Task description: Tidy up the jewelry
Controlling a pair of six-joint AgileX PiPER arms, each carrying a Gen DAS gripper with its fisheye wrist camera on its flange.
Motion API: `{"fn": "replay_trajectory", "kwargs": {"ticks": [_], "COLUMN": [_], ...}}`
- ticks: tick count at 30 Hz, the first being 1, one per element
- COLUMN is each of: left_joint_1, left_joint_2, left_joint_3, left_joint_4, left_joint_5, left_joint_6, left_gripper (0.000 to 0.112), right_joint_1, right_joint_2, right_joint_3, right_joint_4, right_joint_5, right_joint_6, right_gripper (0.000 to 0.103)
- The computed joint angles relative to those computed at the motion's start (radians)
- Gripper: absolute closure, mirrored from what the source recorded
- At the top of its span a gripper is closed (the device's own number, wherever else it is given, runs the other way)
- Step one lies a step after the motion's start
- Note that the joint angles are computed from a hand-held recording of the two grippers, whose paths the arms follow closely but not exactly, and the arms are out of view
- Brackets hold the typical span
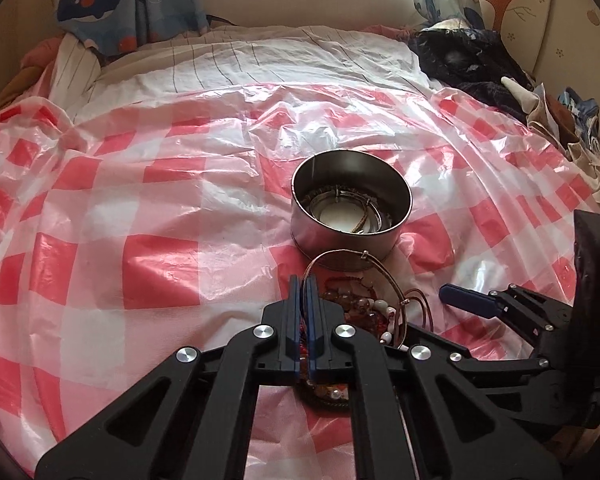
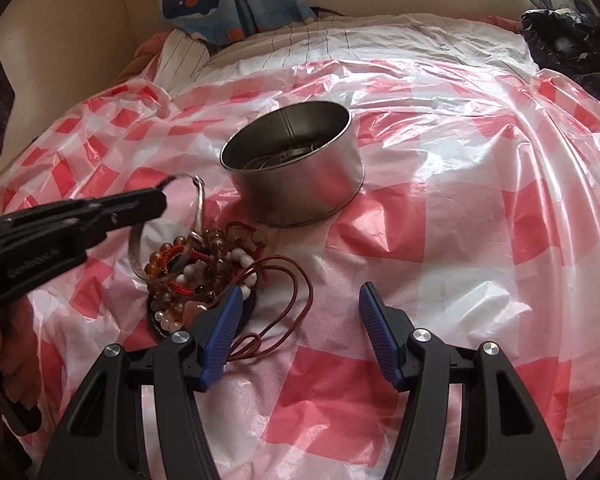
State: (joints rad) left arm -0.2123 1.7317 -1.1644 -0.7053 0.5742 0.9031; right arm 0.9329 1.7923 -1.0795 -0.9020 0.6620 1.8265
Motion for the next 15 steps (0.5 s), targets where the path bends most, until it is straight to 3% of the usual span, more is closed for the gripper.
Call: {"fn": "replay_trajectory", "kwargs": {"ticks": [1, 2, 3, 6, 12, 15], "left_joint_1": [0.002, 0.004, 0.003, -0.01, -0.02, -0.023], "left_joint_2": [0.001, 0.003, 0.005, 0.003, -0.006, -0.009], "left_joint_3": [-0.004, -0.007, -0.009, -0.001, 0.01, 0.016], "left_joint_4": [0.006, 0.01, 0.013, 0.028, 0.034, 0.038], "left_joint_5": [0.002, 0.002, 0.002, -0.008, -0.021, -0.028], "left_joint_6": [-0.009, -0.015, -0.019, -0.026, -0.018, -0.019], "left_gripper": [0.11, 0.11, 0.11, 0.11, 0.11, 0.11], "right_joint_1": [-0.001, -0.001, -0.003, 0.01, 0.08, 0.082], "right_joint_2": [0.004, 0.006, 0.008, -0.037, -0.147, -0.159], "right_joint_3": [-0.004, -0.008, -0.009, 0.045, 0.141, 0.15], "right_joint_4": [0.005, 0.018, 0.037, 0.003, -0.115, -0.128], "right_joint_5": [-0.005, -0.002, -0.005, -0.031, 0.042, 0.055], "right_joint_6": [-0.017, -0.039, -0.066, 0.002, 0.195, 0.214], "right_gripper": [0.053, 0.082, 0.097, 0.099, 0.099, 0.099]}}
